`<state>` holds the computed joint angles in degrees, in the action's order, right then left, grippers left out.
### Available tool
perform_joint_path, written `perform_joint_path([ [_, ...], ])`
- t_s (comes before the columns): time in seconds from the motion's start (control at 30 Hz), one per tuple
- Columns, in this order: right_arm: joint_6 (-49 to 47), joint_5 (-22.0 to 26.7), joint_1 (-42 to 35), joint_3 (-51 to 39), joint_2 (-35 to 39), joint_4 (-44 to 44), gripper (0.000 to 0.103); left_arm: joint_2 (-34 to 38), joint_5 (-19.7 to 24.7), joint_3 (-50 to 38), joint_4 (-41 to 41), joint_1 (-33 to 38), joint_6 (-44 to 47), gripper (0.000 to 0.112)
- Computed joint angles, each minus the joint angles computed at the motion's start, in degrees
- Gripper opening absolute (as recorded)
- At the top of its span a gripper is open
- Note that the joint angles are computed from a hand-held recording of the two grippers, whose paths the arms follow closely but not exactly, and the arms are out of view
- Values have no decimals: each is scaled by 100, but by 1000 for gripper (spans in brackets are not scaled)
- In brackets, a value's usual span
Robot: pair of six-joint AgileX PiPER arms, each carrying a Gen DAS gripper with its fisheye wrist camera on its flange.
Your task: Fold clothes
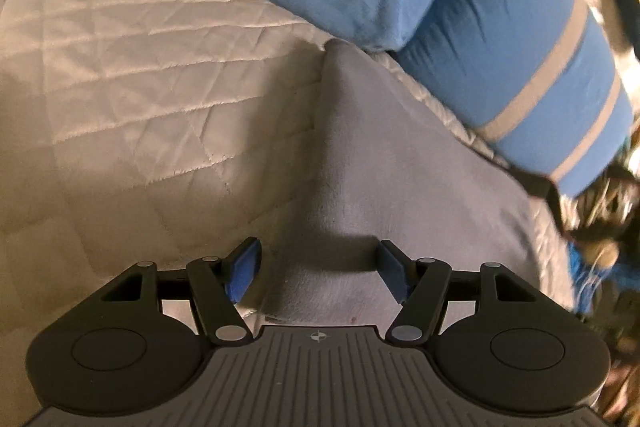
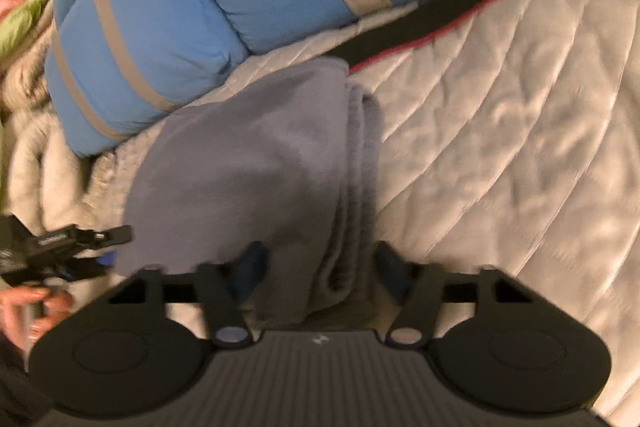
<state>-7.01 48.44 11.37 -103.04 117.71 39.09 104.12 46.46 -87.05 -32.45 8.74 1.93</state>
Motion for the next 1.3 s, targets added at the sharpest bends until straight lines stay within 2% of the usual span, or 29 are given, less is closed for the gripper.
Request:
perform_joint_path([
  [0.07, 170, 65, -32, -18, -4, -10, 43, 60, 116, -34, -304, 100, -44, 43],
  [0.1, 217, 110, -78, -26, -6, 64, 36, 96, 197, -74, -395, 132, -94, 39],
  [0.13, 263, 152, -126, -36, -8, 130, 31, 95, 245, -104, -380, 133, -189, 28],
  [0.17, 271, 173, -172, -31, -22, 206, 29, 81, 298, -135, -344, 124, -290, 22],
  [0.33, 308, 133, -174, -29, -151, 81, 25, -37, 735, -356, -102, 74, -816, 15],
  [0.47, 315, 249, -190, -150, -142, -66, 26, -142, 1070, -486, 196, -11, -1103, 15],
  [0.5, 394, 262, -138, -204, -137, -281, 34, -173, 1090, -474, 249, -31, -1147, 15],
  [0.53, 474, 126, -59, -156, -197, -556, 52, -199, 1084, -460, 334, -59, -1213, 15],
  [0.6, 511, -629, 186, 285, -525, -1091, 59, -177, 1088, -518, 666, -148, -1334, 23],
  [0.67, 568, -1451, 445, 731, -827, -1616, 59, -146, 1038, -620, 1150, -295, -1331, 39],
  [0.7, 514, -1812, 572, 903, -917, -1771, 59, -180, 940, -622, 1474, -401, -1354, 43],
  [0.77, 519, -2405, 826, 1128, -1004, -2174, 55, -286, 593, -564, 2186, -691, -1496, 45],
  [0.83, 652, -2739, 1018, 1168, -950, -2502, 18, -373, 151, -471, 2909, -1017, -1700, 45],
  [0.87, 739, -2848, 1084, 1146, -900, -2642, 10, -378, -17, -469, 3299, -1184, -1802, 45],
  [0.93, 988, -3007, 1185, 1050, -772, -3050, 8, -344, -330, -469, 3888, -1468, -1844, 45],
  [1.03, 1601, -3016, 1338, 712, -503, -4124, 8, -222, -735, -510, 4497, -1778, -1934, 45],
  [1.13, 1750, -2769, 1390, 158, -214, -4428, 8, -19, -1001, -695, 4669, -1920, -1703, 45],
  [1.23, 1559, -2157, 1441, -909, 310, -4283, 8, 288, -900, -1122, 4895, -2029, -1793, 45],
  [1.3, 1419, -1662, 1473, -1739, 726, -4186, 8, 508, -797, -1455, 4730, -2022, -1627, 45],
])
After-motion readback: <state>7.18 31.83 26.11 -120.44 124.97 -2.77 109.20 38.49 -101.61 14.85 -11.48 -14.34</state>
